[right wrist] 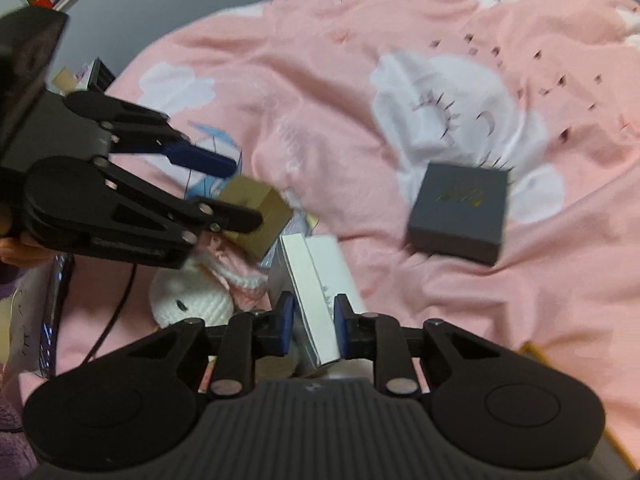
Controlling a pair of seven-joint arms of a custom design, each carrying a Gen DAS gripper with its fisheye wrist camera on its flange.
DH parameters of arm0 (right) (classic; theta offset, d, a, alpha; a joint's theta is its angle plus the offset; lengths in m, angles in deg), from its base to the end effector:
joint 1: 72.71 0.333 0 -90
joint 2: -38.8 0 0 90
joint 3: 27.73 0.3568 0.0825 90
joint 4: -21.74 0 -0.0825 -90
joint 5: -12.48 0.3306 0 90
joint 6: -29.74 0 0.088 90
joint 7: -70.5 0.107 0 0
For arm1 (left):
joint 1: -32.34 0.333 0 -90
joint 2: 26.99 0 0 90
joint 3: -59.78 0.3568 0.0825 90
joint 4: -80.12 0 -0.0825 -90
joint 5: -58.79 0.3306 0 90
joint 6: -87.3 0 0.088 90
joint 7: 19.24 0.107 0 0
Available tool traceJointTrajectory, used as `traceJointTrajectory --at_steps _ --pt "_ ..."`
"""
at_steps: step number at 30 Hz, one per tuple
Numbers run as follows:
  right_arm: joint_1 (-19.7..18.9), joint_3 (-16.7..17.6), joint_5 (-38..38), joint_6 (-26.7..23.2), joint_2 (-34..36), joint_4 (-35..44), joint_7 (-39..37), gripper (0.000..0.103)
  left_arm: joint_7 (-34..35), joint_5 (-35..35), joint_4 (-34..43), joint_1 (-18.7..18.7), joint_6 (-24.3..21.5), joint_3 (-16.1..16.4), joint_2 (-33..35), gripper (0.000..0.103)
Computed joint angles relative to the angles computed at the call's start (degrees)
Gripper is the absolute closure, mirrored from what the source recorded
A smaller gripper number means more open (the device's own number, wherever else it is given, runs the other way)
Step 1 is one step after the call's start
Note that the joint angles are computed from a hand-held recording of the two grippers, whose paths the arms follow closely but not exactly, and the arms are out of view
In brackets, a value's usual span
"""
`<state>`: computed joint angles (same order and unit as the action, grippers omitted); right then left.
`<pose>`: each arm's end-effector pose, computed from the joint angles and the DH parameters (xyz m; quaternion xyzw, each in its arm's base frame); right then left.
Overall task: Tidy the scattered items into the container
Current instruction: 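Grasp the white rectangular box with the right tool, then grasp the dark grey gift box with the left tool while the right holds the white box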
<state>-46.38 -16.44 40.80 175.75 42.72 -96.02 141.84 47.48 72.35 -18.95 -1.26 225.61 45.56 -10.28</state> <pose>0.4447 0.3314 0.5180 -0.8562 0.4381 0.0304 0.2721 0.4425 -0.4570 0.5214 -0.4783 0.8529 -0.1874 0.0931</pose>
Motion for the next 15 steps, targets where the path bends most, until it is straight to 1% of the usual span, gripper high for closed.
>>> traceJointTrajectory --at_steps 2,4,8,11,15 --pt "-0.3 -0.5 -1.2 0.9 -1.0 -0.2 0.9 0.082 1.0 -1.2 1.9 0.3 0.4 -0.4 1.4 0.044" --pt "-0.5 -1.2 -3.9 2.3 -1.7 -0.2 3.3 0.085 1.6 -2.4 4.1 0.2 0.7 -0.4 3.0 0.044" --pt "-1.4 -2.8 -14.2 6.9 -2.4 -0.5 12.0 0.086 2.0 -5.8 8.6 0.0 1.5 -0.2 6.7 0.044" --pt "-2.7 -3.7 -17.4 9.0 -2.2 -0.1 16.5 0.086 1.8 -10.1 11.5 0.5 1.8 -0.3 9.5 0.044" --pt "-3.9 -4.6 -25.7 12.3 -1.4 -0.1 23.8 0.086 -0.4 -15.6 15.1 1.1 2.0 -0.2 13.3 0.044"
